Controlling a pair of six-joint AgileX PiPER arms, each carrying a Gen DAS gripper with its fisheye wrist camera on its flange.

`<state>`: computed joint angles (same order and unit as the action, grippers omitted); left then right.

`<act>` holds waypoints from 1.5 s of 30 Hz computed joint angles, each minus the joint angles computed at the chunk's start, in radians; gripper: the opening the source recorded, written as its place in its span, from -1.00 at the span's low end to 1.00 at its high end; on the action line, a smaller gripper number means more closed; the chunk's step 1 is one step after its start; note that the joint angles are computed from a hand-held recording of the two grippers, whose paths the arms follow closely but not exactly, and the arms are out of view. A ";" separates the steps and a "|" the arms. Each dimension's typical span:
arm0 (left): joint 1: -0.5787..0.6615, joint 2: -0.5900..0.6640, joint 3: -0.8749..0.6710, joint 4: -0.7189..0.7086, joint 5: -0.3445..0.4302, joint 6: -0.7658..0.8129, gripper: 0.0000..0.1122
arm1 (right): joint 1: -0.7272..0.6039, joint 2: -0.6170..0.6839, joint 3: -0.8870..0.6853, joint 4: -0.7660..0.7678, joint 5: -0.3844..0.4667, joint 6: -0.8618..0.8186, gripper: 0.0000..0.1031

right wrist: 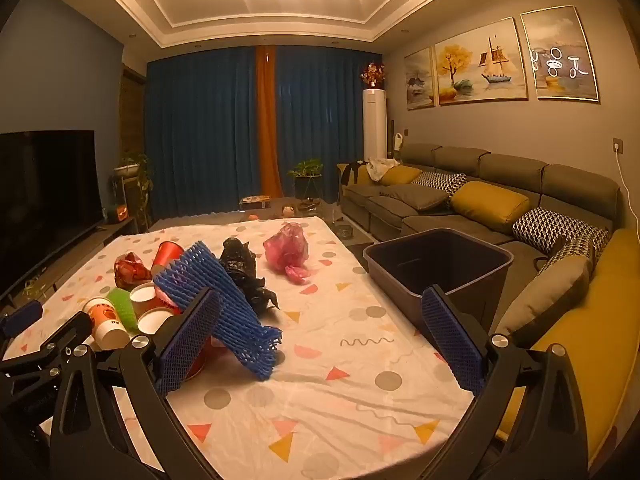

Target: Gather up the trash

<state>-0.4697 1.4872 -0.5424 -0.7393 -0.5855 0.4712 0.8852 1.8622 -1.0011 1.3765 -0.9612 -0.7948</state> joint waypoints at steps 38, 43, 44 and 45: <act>0.027 -0.005 0.014 0.091 -0.001 -0.113 0.63 | -0.001 0.011 -0.004 -0.003 -0.013 0.016 0.90; 0.029 -0.010 0.015 0.092 0.001 -0.115 0.63 | 0.000 0.014 -0.005 -0.005 -0.018 0.017 0.90; 0.028 -0.010 0.015 0.091 0.000 -0.115 0.63 | 0.001 0.015 -0.006 -0.003 -0.020 0.015 0.90; 0.030 -0.010 0.015 0.094 0.001 -0.118 0.63 | 0.001 0.015 -0.008 -0.002 -0.020 0.014 0.90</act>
